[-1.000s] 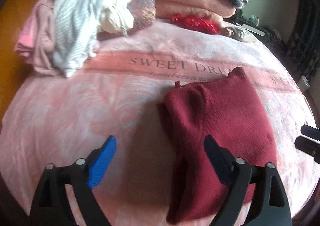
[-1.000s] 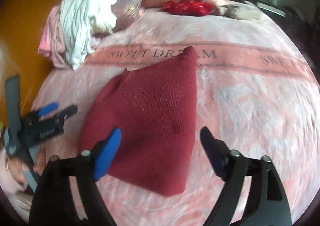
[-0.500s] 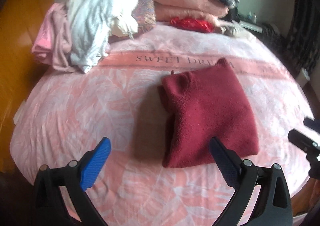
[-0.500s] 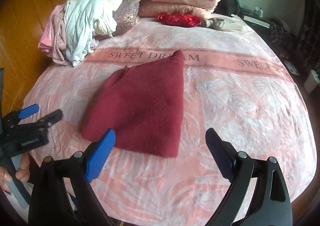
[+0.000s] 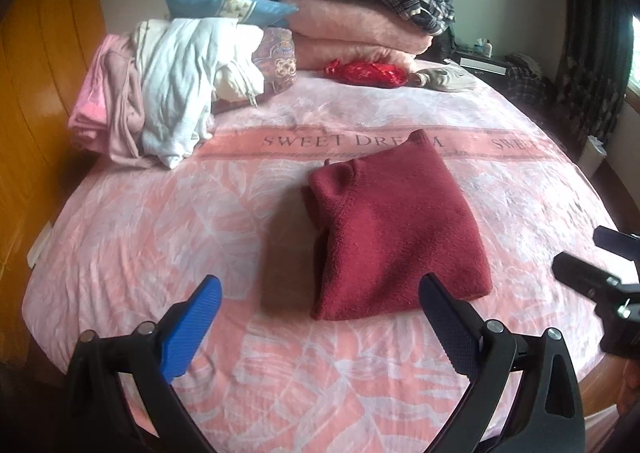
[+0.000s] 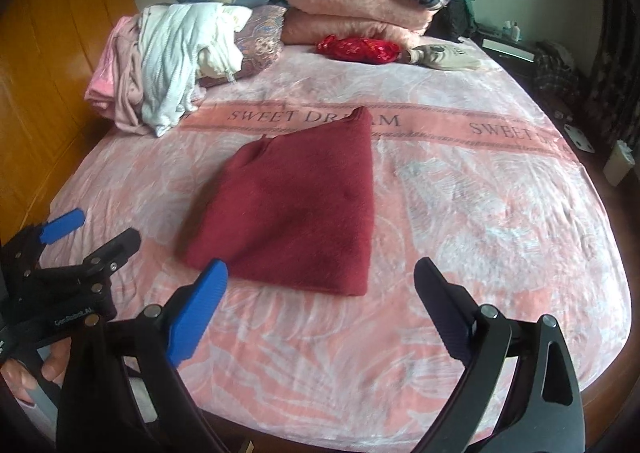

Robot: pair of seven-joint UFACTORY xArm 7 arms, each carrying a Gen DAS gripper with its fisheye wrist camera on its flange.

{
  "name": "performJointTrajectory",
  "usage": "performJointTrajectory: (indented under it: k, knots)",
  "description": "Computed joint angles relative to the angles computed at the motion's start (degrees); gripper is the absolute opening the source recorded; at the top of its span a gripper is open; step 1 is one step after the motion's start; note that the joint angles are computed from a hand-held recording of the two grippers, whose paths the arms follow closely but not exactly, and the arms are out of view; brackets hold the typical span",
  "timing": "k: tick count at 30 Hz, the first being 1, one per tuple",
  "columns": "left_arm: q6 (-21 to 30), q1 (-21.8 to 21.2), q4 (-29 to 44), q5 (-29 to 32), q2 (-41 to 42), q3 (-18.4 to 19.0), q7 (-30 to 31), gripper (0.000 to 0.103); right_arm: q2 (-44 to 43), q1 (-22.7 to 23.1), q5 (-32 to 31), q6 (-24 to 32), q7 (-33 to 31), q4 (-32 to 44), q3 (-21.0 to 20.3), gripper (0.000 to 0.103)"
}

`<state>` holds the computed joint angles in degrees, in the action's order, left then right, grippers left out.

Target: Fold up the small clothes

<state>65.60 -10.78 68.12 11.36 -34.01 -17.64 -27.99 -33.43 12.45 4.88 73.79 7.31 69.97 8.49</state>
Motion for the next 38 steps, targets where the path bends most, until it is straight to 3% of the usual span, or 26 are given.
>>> performJointTrajectory:
  k: [38]
  knots:
    - [3.9,-1.2,-0.3,-1.3,1.4,0.6,-0.7,0.099,1.3,0.1,-1.8,1.5,1.9,0.0,0.8,0.096]
